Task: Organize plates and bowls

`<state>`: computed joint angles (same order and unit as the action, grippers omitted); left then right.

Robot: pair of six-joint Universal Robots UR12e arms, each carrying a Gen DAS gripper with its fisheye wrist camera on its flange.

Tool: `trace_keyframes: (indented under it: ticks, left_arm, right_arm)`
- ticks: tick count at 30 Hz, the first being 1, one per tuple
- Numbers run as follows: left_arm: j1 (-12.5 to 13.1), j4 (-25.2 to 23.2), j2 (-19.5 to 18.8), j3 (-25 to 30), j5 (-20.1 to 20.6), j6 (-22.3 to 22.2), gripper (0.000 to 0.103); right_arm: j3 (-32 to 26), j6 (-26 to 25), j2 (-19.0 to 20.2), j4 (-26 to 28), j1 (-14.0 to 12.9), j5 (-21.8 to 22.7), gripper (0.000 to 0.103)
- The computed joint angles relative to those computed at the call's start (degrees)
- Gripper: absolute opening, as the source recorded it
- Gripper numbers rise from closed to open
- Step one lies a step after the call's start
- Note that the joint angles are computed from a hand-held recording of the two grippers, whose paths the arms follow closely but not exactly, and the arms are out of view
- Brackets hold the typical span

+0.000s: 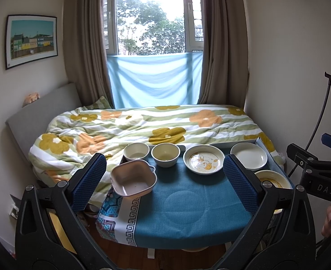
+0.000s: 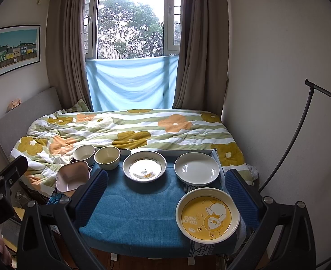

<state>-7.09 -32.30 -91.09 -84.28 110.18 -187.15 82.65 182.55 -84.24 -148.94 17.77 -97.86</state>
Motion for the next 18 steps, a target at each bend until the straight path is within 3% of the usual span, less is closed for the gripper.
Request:
trace_keyframes:
  ticks: [8, 18]
  left_arm:
    - [0.31, -4.93, -1.33, 2.25, -2.48, 1.92, 0.103]
    - [0.50, -13.00, -6.29, 5.69, -12.38, 7.18, 0.103]
  right_arm:
    - [0.06, 1.16, 0.35, 0.53, -0.38, 0.02, 0.103]
    - [1.70, 8.15, -0.26, 8.55, -3.95, -1.95, 0.103]
